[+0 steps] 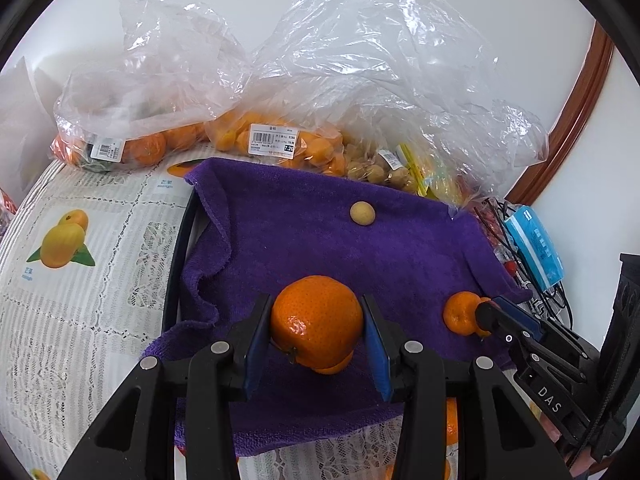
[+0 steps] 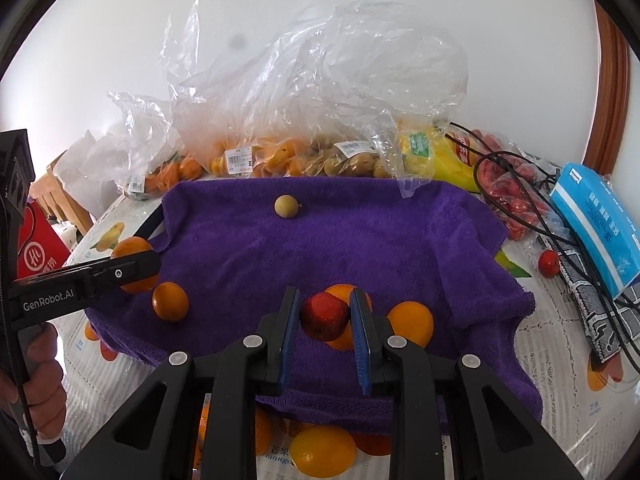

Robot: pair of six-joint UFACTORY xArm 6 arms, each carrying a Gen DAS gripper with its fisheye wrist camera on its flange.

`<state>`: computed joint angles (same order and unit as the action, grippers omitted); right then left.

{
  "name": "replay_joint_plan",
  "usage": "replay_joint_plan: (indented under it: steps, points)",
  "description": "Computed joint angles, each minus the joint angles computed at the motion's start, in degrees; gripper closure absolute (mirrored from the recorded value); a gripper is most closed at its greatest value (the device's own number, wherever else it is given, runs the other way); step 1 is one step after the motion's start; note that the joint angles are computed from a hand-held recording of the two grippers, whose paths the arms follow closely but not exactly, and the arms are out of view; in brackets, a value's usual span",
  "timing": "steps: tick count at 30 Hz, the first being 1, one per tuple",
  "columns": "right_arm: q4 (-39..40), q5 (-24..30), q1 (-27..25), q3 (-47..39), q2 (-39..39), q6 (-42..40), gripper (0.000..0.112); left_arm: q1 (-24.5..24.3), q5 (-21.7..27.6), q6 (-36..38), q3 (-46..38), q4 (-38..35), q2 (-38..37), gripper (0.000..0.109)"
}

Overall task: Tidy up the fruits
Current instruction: 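Open the right gripper to drop the tomato while the left gripper releases the orange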

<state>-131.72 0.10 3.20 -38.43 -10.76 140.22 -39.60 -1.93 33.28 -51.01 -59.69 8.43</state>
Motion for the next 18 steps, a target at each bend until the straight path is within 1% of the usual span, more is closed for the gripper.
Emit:
replay_joint_plan:
  steps: [1, 4, 6, 8, 10, 14, 18]
  points:
    - [0.0, 0.0, 0.0, 0.0, 0.0, 0.0, 0.087, -0.1, 0.1, 1.0, -0.1, -1.0, 0.0, 0.067]
    - [0.0, 0.0, 0.0, 0.0, -0.1, 0.0, 0.087, -0.1, 0.2, 1.1, -0.2, -0.9, 0.0, 0.067]
    - [0.4, -0.1, -0.1, 0.0, 0.0, -0.4, 0.084, 0.0, 0.4, 0.9, -0.2, -0.6, 0.1, 0.067]
    - [0.1, 0.2, 0.0, 0.2, -0.2, 0.1, 0.077, 0.2, 0.9, 1.2, -0.4, -1.2, 0.1, 0.067]
    - [-0.1, 0.4, 0.0, 0.4, -0.5, 0.4, 0.075, 0.2, 1.6, 3.1, -0.8, -3.3, 0.1, 0.067]
    - [-0.2, 0.5, -0.2, 0.7, -1.0, 0.7, 0.07, 0.1, 1.6, 3.2, -0.9, -3.3, 0.1, 0.067]
    - [-0.8, 0.4, -0.3, 0.8, -1.4, 1.7, 0.069, -0.1, 1.8, 5.6, -1.2, -5.8, 0.1, 0.067]
